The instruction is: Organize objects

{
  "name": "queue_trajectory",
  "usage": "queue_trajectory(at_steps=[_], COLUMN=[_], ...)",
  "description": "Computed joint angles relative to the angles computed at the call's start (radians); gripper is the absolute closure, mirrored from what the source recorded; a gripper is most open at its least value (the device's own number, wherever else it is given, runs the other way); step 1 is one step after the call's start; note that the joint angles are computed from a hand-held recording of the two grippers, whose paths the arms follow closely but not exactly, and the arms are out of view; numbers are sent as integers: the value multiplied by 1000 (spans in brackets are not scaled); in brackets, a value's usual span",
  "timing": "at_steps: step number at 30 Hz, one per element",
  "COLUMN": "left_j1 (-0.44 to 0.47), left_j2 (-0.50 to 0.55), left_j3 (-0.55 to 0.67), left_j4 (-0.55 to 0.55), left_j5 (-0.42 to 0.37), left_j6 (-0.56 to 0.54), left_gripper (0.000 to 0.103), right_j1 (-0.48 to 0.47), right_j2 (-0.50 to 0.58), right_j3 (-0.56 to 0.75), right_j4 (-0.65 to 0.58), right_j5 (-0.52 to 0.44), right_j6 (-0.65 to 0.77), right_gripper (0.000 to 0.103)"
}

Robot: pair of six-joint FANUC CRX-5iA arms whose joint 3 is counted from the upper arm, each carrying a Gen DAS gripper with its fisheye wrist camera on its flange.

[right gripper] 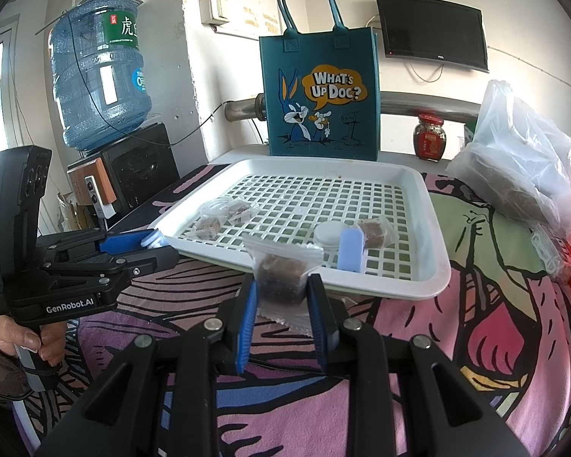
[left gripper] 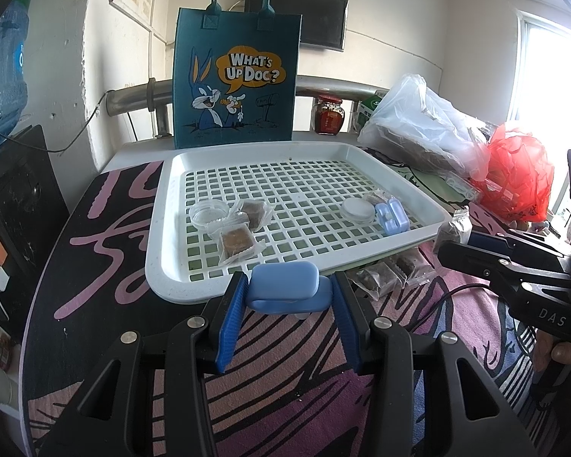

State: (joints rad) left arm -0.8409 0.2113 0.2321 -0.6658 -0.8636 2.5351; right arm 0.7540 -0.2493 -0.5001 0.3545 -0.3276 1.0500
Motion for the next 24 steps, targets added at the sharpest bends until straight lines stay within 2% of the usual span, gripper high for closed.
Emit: queue_trajectory(at_steps=[14,19,24], left_j1=[7,13,45], left_j2=[5,8,12], left_j3=[4,7,1], left_j4=[19,34,103], left_j5=[-3,-10,2], left_j6=[-11,-15,-53], left_gripper=[59,59,59], right_j1=[4,-9,-37], right_j2=[-3,9,30], right_j3=[9,42,94], right_j4=[-35,-107,-225], right_j5=[-15,-41,-84], right_j6=[8,61,136], right_gripper=[77,77,77])
